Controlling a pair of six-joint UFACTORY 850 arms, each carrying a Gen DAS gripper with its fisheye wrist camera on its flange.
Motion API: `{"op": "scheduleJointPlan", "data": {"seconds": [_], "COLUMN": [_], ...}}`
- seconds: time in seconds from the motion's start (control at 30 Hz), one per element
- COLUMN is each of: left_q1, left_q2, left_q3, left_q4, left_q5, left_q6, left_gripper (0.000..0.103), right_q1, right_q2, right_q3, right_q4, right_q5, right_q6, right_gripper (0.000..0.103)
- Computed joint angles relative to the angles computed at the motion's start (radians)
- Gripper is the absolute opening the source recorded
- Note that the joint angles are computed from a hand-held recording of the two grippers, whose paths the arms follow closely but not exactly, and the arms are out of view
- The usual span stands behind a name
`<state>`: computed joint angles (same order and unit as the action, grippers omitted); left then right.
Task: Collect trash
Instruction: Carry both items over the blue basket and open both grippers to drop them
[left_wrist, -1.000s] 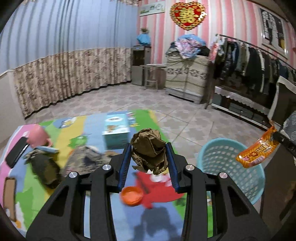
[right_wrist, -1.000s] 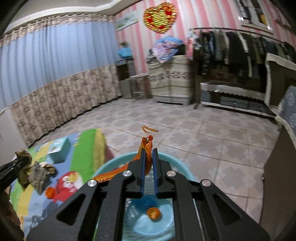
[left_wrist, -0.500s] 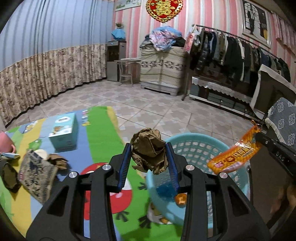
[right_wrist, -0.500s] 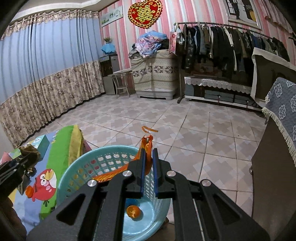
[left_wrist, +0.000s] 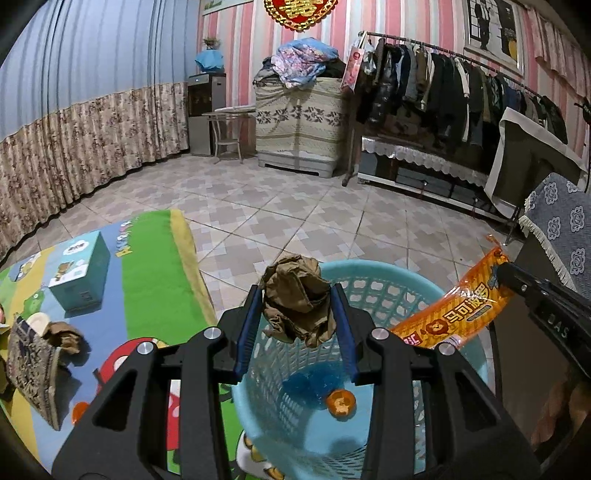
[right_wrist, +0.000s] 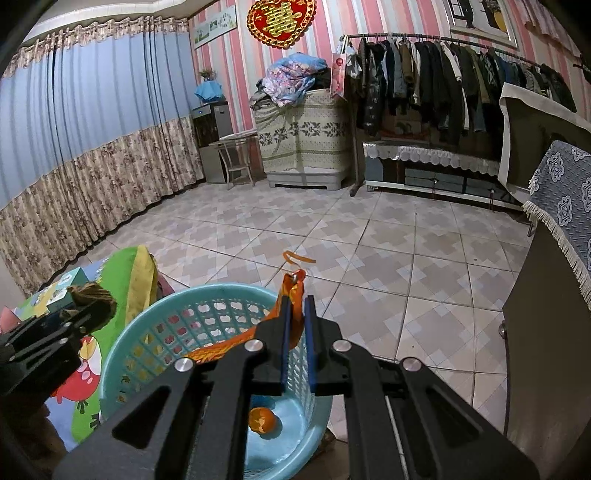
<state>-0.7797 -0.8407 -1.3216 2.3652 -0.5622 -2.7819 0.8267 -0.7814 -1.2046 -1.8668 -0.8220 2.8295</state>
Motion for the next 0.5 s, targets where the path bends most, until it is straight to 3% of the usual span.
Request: {"op": "scheduleJointPlan", "data": {"seconds": [0.1, 0.2, 0.5], "left_q1": [0.002, 0.000, 0.002], "left_q2": [-0.018, -0.027, 0.018], "left_q3": [-0.025, -0.041, 0.021], "left_q4": [-0.023, -0.045, -0.072], "left_q5": [0.010, 0.023, -0.045], "left_q6": [0.025, 0.058, 0.052], "left_gripper": [0.039, 0.049, 0.073], "right_q1": [0.000, -0.002, -0.003], "right_q2": [-0.001, -0.002, -0.022], "right_q3": [-0.001, -0.002, -0.026], "right_q4": [0.001, -0.004, 0.000], "right_q5": [0.001, 0.004, 0.013], "right_q6": [-0.002, -0.002, -0.021], "right_gripper": [0.008, 0.008, 0.008]}}
